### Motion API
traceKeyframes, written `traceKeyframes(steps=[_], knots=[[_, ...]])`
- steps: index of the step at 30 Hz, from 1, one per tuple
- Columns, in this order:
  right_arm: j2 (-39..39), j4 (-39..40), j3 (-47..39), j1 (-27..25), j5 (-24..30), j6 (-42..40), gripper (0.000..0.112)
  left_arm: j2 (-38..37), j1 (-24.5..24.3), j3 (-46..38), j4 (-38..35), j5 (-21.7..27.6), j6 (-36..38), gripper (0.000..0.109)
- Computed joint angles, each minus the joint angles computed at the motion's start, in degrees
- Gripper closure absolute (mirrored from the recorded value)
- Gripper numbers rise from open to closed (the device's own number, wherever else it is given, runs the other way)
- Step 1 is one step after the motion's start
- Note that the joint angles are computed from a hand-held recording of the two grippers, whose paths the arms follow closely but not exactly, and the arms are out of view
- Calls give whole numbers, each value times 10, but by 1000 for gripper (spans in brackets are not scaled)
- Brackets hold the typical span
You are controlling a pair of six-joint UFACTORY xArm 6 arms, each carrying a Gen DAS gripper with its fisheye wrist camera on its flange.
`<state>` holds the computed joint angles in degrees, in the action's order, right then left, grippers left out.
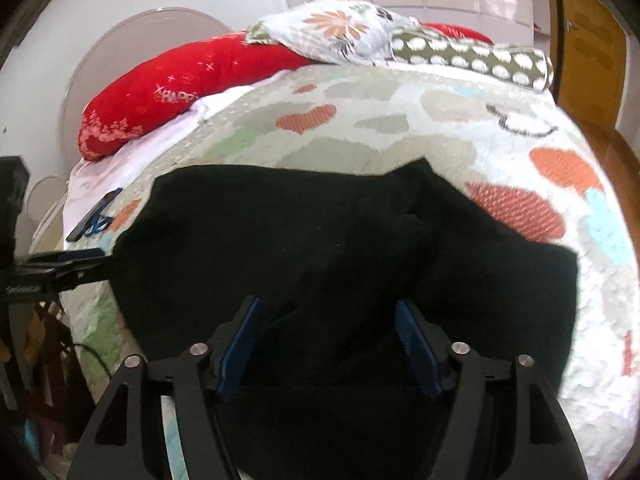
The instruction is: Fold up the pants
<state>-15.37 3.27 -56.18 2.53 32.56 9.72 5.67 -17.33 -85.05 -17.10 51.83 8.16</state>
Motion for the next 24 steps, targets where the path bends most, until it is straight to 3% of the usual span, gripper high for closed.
traceKeyframes(steps=[6, 10, 14, 24], knots=[[-14, 8, -25, 3, 20, -28, 36, -17, 36, 30, -99, 3, 11, 32], [11, 127, -64, 6, 13, -125, 36, -28, 48, 59, -146, -10, 6, 29], [87, 173, -141, 22, 15, -179, 36, -25, 47, 68, -177, -10, 2, 29], [306, 143, -415, 56, 152, -233, 31, -6, 31, 57, -197, -34, -6, 22]])
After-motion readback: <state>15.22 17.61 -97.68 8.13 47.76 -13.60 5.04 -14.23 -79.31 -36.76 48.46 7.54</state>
